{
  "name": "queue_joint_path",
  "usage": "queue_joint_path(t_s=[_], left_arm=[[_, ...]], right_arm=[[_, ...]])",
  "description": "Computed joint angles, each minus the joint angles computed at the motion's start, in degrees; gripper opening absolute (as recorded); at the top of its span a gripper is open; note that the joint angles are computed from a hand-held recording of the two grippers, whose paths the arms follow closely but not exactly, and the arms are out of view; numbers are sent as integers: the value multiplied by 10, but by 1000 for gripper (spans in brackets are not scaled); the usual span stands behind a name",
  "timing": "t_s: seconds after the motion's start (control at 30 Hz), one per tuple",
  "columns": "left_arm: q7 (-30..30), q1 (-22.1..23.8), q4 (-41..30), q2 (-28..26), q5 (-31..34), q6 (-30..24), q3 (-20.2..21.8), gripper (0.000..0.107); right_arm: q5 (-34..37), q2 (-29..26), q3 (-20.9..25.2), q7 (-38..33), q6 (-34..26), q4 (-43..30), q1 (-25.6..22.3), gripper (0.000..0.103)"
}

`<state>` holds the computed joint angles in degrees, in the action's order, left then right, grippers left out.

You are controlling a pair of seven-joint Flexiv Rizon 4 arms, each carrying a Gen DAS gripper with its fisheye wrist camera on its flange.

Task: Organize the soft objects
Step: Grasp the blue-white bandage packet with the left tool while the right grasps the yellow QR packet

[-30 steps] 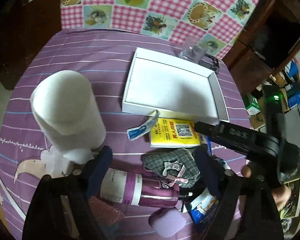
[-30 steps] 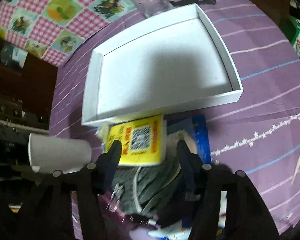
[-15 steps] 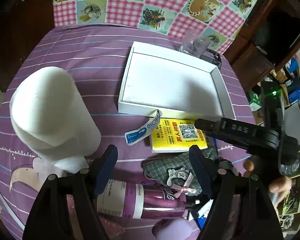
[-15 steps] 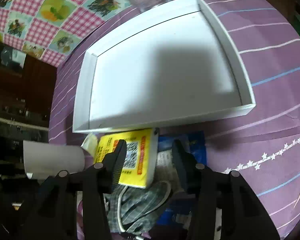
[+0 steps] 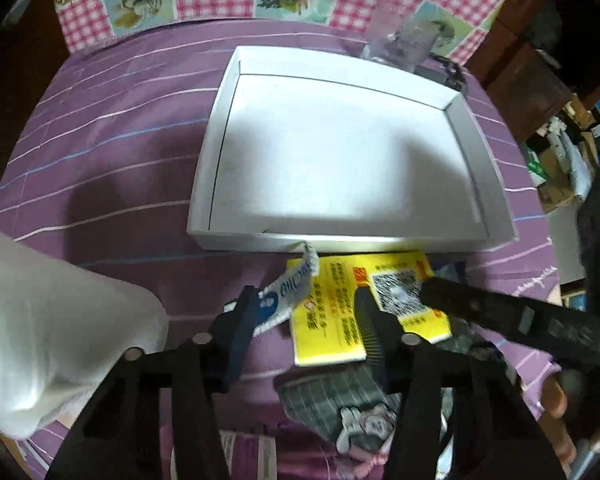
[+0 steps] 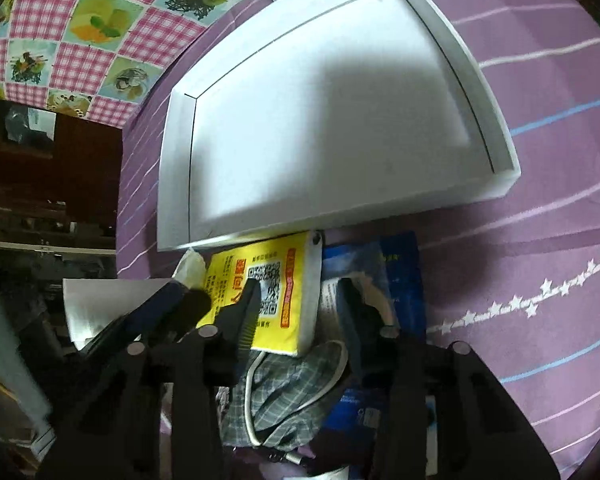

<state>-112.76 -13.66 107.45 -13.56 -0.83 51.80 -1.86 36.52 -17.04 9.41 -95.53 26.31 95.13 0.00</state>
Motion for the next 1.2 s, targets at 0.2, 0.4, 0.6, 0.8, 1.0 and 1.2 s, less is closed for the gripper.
queue_joint_path(t_s=[0.2, 0.4, 0.6, 0.8, 1.0, 1.2], left_arm=[[17, 10, 14, -8, -33, 9, -3, 32], [4, 9, 20, 3, -23, 9, 3, 10], [8, 16, 33, 9, -39, 20, 0, 4], [7, 14, 33, 12, -35, 22, 0, 4], [-22, 11, 35, 31, -7, 21, 8, 2], [-69, 11, 33, 55, 42, 19, 13, 2]], right_arm=[[18, -5, 0, -1, -17, -7, -7, 38], [18, -5, 1, 1, -23, -7, -6, 38], [10, -6, -2, 25, -14, -3, -1, 22], [18, -9, 1, 26, -12, -5, -5, 16], [29, 1, 2, 17, -1, 1, -9, 14], [45, 23, -1, -2, 5, 8, -13, 13]])
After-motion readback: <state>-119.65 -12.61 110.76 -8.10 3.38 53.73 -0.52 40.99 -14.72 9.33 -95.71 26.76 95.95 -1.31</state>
